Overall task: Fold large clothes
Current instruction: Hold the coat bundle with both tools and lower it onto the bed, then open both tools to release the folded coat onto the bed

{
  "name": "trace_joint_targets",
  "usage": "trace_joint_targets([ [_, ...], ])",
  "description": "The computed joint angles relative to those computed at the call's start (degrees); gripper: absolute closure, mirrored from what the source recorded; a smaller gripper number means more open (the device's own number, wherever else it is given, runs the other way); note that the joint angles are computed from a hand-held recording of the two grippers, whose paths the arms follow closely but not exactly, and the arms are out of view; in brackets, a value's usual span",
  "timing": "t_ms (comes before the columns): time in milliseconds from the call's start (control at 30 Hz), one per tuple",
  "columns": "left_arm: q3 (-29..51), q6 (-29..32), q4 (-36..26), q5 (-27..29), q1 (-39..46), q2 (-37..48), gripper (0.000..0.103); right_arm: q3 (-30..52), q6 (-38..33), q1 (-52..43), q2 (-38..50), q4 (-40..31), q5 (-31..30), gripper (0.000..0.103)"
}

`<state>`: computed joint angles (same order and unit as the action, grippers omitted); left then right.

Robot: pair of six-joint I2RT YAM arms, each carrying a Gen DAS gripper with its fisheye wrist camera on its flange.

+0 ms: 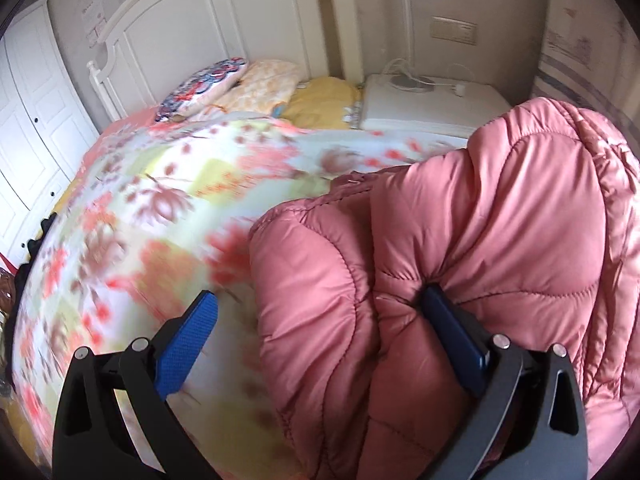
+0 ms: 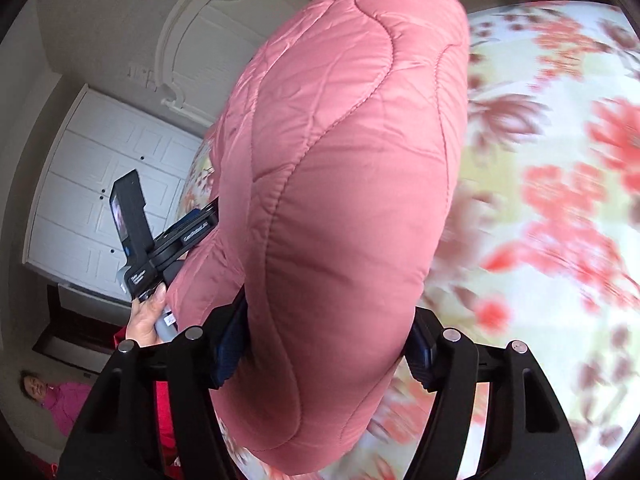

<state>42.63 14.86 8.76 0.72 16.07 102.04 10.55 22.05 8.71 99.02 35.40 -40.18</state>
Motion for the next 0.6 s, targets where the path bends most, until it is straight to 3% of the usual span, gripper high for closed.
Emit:
trace_joint_targets([
  [133, -8.24, -4.29, 2.59, -3.09, -7.21, -6.41, 0.002, -4.34, -5.91, -7.92, -5.06, -5.08, -2.51, 0.037],
  [233, -12.54, -7.07, 5.1, -6.12, -11.8, -9.57, 0.002, -6.26, -4.06, -7.81, -8.09, -4.67, -1.04, 0.035],
  [333, -14.43, -8.89, 6.27, -8.23, -14.34, -10.85, 0.002, -7.16, -1.13, -4.85, -12.68, -5.99, 2.52, 0.033],
  [500, -16.16, -11.09, 4.81, -10.59, -16.88, -12.99, 0.002, -7.1, -6.26, -10.04, -12.76, -9.78, 0.32, 0.033],
  [600, -19.29, -12.14, 5.7, -13.0, -19.94, -16.04, 0.002, -7.4, -4.1, -8.51, -9.02, -3.96, 1.85, 0.033],
])
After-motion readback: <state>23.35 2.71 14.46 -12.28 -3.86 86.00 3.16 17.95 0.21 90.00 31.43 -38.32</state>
